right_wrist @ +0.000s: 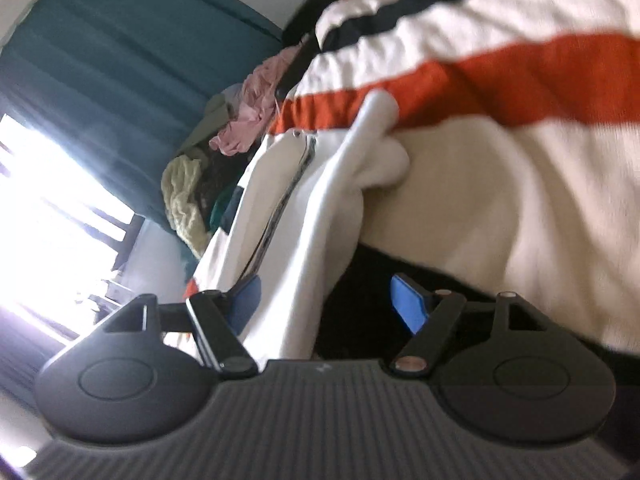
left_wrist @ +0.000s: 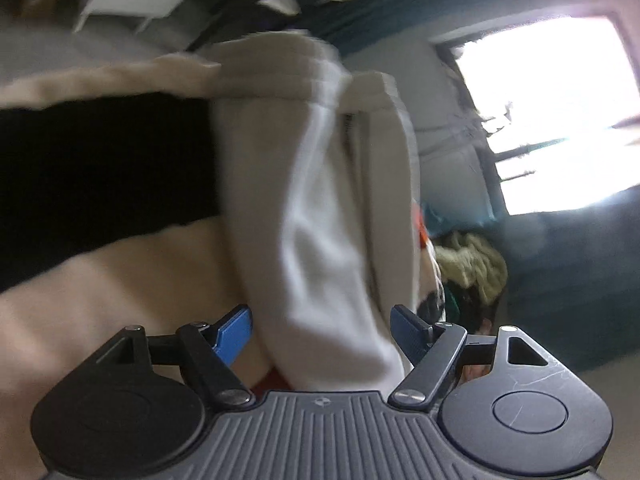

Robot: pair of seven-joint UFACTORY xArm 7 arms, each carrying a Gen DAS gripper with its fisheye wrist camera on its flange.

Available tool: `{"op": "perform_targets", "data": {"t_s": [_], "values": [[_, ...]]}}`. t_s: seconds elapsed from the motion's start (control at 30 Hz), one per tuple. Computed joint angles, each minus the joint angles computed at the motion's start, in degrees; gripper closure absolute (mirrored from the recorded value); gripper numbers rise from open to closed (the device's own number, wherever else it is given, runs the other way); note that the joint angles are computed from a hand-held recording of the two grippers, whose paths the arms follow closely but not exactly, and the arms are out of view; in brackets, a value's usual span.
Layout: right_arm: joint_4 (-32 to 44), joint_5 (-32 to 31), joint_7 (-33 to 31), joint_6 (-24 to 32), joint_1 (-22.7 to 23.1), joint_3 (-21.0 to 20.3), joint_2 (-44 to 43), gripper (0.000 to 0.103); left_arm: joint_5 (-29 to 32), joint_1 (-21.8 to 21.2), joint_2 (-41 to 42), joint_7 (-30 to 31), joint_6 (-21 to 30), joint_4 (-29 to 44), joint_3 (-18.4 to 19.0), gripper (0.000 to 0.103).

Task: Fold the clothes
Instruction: 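Lift the waistband with the left gripper and fold it toward the right gripper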

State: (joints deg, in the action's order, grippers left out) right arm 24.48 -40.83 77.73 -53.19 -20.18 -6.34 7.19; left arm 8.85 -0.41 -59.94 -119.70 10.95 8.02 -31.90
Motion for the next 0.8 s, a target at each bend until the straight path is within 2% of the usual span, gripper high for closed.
{"op": "perform_targets", "data": {"t_s": [0.1,0.23,0.27,0.33,0.4,0.47,0.53,0.6,0.63,0.67,0.7,0.8], "values": [[3.1,-4.6,3.7,-2.5,-1.2,0.2,3.3,0.029,-1.0,4.9,1.2,-3.9,-8.4,-3.1,-2.9,0.027],[7.6,-2.7,1.3,-1.6,-0.3,1.8,7.9,0.034,-0.4,16.2,6.8,-4.3,-16.3,-2.2,-10.1,0.036],[8.6,-0.9,-0.6,-0.9,0.4,2.2,8.9,0.035,-0.6,19.5,7.9,-4.1,-17.7,-1.5,-12.6,0.039],[10.4,4.0,-5.6,0.0,1.8,2.8,10.7,0.038,-1.7,26.2,9.0,-4.3,-19.5,-0.1,-18.4,0.051],[12.4,9.5,-10.0,0.6,3.2,3.5,12.6,0.041,-3.4,32.3,9.4,-5.8,-20.1,1.4,-23.7,0.055],[14.6,13.2,-11.7,2.6,3.6,4.2,13.9,0.046,-4.3,37.2,9.9,-6.4,-21.7,2.4,-26.9,0.057],[16.7,17.7,-15.1,4.7,4.8,4.4,14.7,0.047,-4.4,40.9,10.1,-5.5,-22.2,3.7,-28.9,0.065],[18.2,23.6,-20.5,6.6,6.9,4.1,15.2,0.047,-4.5,43.3,9.7,-4.4,-22.1,4.5,-30.4,0.072],[18.7,25.8,-22.4,7.1,7.5,4.2,15.6,0.052,-4.6,44.1,9.2,-4.2,-21.7,4.8,-31.1,0.077],[19.1,27.9,-24.2,7.6,8.1,4.2,15.9,0.058,-4.7,44.8,8.7,-4.2,-21.4,5.1,-31.8,0.079],[19.6,30.0,-26.0,8.1,8.7,4.2,16.3,0.068,-4.7,45.5,8.1,-4.2,-21.0,5.3,-32.5,0.081],[19.3,31.7,-27.9,7.0,8.3,4.9,16.2,0.088,-4.0,44.8,3.0,-4.8,-16.5,6.2,-33.5,0.085]]}}
